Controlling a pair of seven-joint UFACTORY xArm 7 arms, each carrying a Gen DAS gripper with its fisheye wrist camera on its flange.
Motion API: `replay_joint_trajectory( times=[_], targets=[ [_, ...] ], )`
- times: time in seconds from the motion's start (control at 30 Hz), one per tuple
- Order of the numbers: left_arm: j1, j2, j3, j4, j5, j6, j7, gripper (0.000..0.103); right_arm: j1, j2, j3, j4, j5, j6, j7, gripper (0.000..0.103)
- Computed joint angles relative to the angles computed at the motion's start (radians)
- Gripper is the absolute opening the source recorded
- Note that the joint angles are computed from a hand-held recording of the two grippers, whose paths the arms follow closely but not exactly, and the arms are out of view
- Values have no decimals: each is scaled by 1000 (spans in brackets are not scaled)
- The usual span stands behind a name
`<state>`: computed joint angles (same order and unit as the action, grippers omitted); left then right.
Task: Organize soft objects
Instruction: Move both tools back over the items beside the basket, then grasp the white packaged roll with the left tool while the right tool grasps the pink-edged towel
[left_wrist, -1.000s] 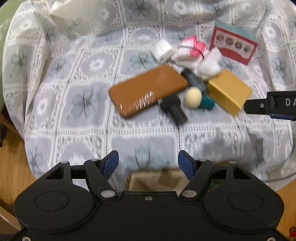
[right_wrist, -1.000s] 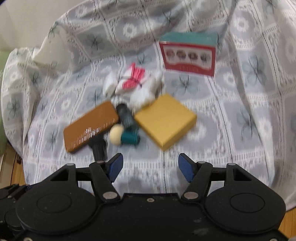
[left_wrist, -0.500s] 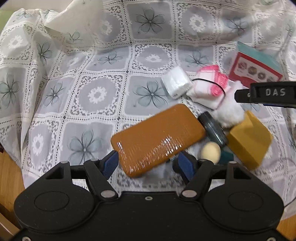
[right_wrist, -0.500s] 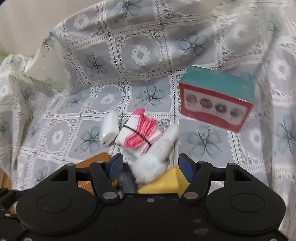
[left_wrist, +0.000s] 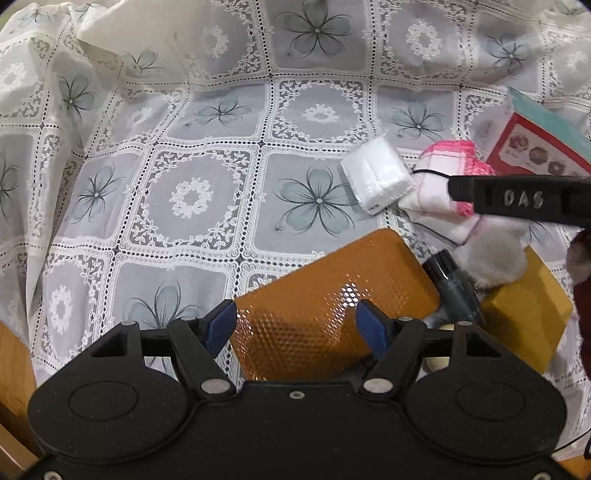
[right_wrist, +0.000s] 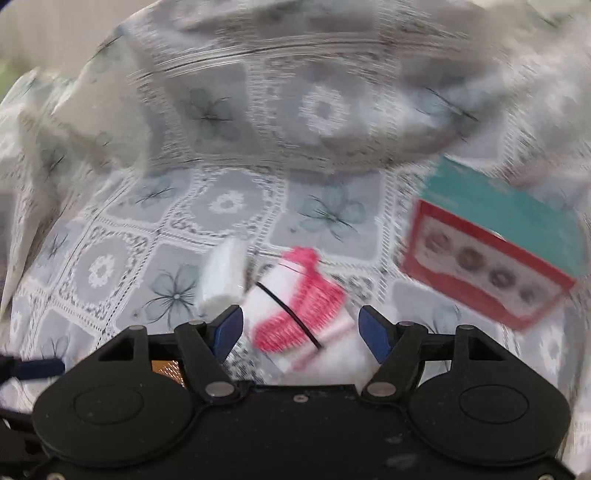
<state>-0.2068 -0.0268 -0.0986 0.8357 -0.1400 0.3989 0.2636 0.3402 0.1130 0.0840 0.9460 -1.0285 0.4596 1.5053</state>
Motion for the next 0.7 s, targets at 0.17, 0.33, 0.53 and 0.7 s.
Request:
replay_joint_trajectory(
  times=[0.17,0.33,0.53,0.7],
  targets=[
    [9,52,2,60,-4,18,-6,67,21,86,-14,71,-66,17,-107,74],
    [21,118,-3,152,-43,58,-10,68,41,131,-43,102,-111,14,-179,82],
    [32,199,-28,263,-107,98,25,71,24,132,-71,92,-110,-34,-208,87],
    [36,282,-50,375,-153,152,34,77,-3,134,-91,93,-62,-107,-219,89]
  ],
)
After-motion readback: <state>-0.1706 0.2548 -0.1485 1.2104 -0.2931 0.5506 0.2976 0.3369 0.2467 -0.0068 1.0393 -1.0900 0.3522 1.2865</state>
